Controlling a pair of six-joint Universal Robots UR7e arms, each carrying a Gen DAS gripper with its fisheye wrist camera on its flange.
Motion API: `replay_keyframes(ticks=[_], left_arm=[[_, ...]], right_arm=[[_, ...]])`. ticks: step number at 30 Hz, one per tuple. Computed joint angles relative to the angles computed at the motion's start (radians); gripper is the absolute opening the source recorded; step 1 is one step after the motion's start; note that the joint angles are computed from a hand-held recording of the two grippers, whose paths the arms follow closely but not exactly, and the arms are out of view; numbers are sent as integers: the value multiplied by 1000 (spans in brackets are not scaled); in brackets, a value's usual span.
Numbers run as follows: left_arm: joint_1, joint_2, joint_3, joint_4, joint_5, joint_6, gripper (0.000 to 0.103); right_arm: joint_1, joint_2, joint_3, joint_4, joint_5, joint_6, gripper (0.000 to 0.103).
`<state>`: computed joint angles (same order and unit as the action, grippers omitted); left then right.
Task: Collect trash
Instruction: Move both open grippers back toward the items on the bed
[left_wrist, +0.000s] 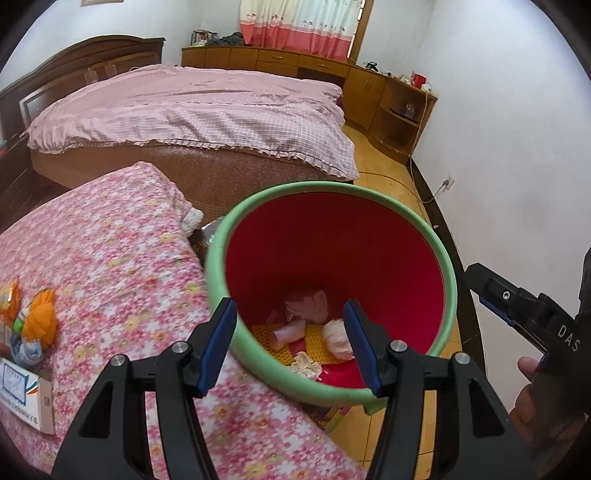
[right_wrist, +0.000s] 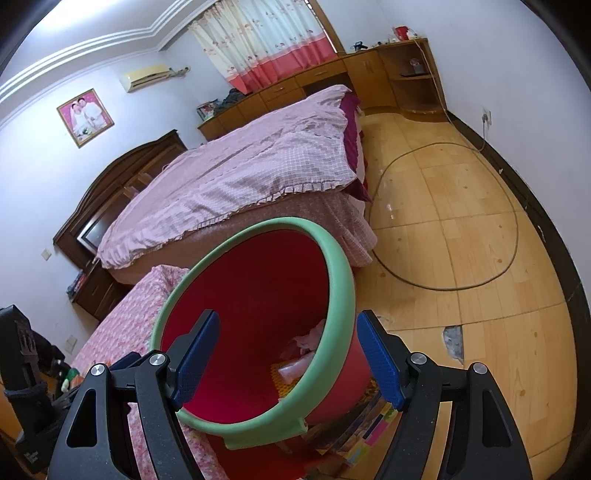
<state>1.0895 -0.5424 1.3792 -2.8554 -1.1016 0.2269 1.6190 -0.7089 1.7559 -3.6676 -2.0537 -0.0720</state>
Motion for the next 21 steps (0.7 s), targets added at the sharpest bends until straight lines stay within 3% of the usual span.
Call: replay_keyframes(ticks=[8,21], left_arm=[[9,-66,78,-56,37,-17,60],[74,-123,95,-48,114,-109,60]], right_arm=[[26,8,-2,6,5,-15,77],[65,44,-31,47,6,-32,77]])
